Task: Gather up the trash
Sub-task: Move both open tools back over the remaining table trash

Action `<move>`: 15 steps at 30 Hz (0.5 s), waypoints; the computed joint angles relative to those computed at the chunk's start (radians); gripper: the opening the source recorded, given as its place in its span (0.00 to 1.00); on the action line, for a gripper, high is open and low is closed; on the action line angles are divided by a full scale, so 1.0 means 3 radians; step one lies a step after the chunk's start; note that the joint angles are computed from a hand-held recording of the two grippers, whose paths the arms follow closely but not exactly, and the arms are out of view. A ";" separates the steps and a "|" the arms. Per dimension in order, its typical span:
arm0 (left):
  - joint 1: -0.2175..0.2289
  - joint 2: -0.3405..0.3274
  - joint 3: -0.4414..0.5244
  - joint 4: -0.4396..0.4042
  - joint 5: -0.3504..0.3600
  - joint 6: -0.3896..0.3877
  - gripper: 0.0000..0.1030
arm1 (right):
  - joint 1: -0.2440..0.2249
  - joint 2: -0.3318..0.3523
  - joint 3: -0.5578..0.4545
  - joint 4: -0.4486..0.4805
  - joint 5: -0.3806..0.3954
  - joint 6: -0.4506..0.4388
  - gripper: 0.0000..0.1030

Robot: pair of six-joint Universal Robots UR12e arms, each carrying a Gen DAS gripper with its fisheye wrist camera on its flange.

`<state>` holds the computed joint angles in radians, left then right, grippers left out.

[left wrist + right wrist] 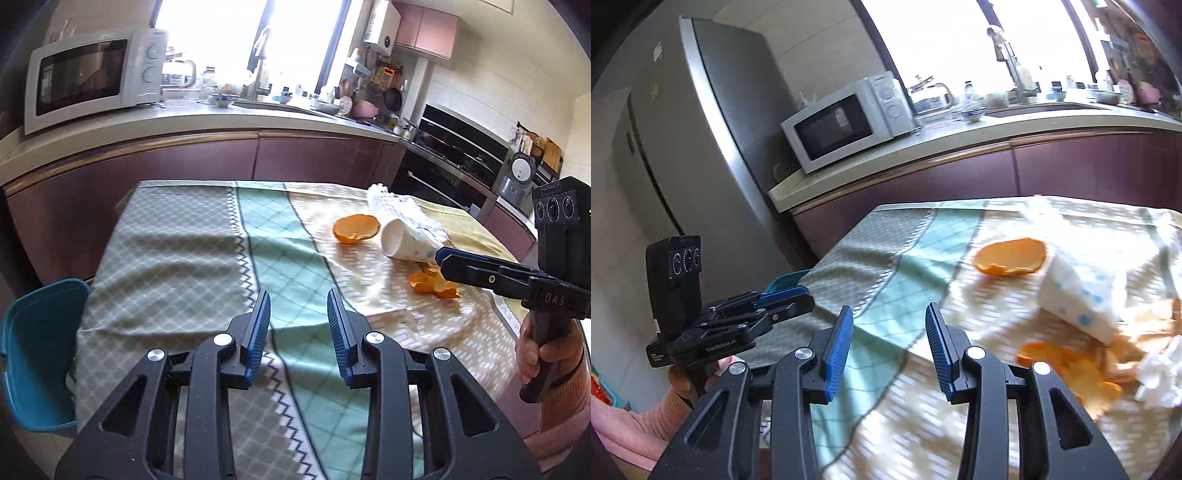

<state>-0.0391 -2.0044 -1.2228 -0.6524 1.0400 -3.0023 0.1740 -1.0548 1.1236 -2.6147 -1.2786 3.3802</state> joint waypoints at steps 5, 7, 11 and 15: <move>-0.0167 -0.0118 0.0185 -0.0242 -0.0088 0.0200 0.31 | -0.0118 -0.0276 0.0451 -0.0236 -0.0460 0.0190 0.42; -0.0228 -0.0163 0.0262 -0.0361 -0.0137 0.0283 0.32 | -0.0172 -0.0353 0.0583 -0.0292 -0.0599 0.0271 0.42; -0.0345 -0.0264 0.0425 -0.0587 -0.0171 0.0422 0.34 | -0.0243 -0.0460 0.0767 -0.0350 -0.0879 0.0420 0.50; -0.0440 -0.0378 0.0611 -0.0792 -0.0139 0.0468 0.36 | -0.0317 -0.0510 0.0872 -0.0349 -0.1018 0.0487 0.57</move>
